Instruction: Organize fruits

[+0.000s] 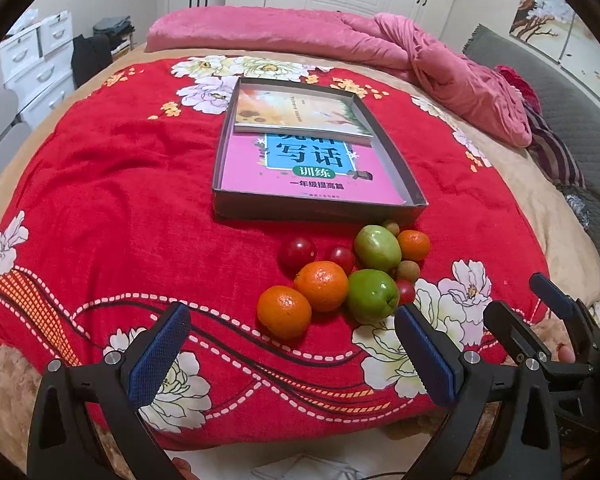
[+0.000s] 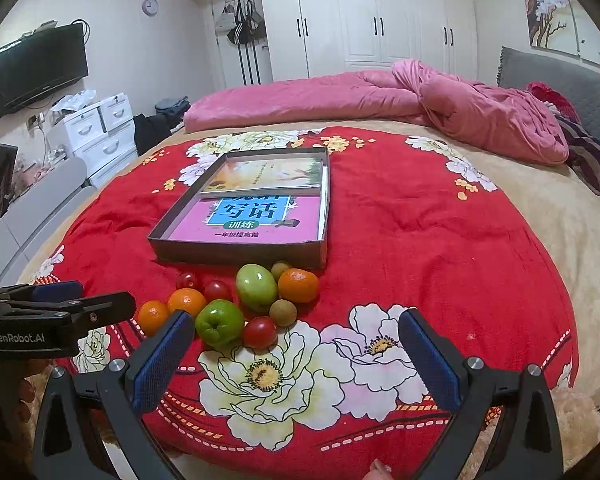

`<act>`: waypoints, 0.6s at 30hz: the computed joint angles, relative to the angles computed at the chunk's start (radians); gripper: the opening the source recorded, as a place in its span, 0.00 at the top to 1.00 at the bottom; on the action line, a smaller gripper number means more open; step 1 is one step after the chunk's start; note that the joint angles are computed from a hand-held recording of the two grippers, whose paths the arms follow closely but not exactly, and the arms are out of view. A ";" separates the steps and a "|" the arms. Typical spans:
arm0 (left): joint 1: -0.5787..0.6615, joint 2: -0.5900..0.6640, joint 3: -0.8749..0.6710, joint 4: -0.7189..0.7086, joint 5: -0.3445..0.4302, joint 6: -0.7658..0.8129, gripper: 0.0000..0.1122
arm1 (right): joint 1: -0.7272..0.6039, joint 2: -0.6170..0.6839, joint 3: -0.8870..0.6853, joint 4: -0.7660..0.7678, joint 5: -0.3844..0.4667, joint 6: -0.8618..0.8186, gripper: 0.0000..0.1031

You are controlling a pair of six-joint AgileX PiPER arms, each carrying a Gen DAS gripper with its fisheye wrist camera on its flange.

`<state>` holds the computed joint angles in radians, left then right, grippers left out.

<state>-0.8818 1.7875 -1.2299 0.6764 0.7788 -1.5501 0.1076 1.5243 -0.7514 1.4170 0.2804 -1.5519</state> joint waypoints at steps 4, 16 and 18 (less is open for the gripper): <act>0.000 -0.001 0.001 -0.001 -0.002 0.001 0.10 | 0.001 0.000 0.000 -0.008 -0.002 0.007 0.00; 0.001 -0.002 0.001 -0.008 -0.003 0.011 0.10 | 0.013 0.006 -0.003 -0.029 -0.016 0.031 0.00; 0.001 -0.002 0.000 -0.008 -0.002 0.011 0.10 | 0.012 0.006 -0.004 -0.040 -0.014 0.042 0.00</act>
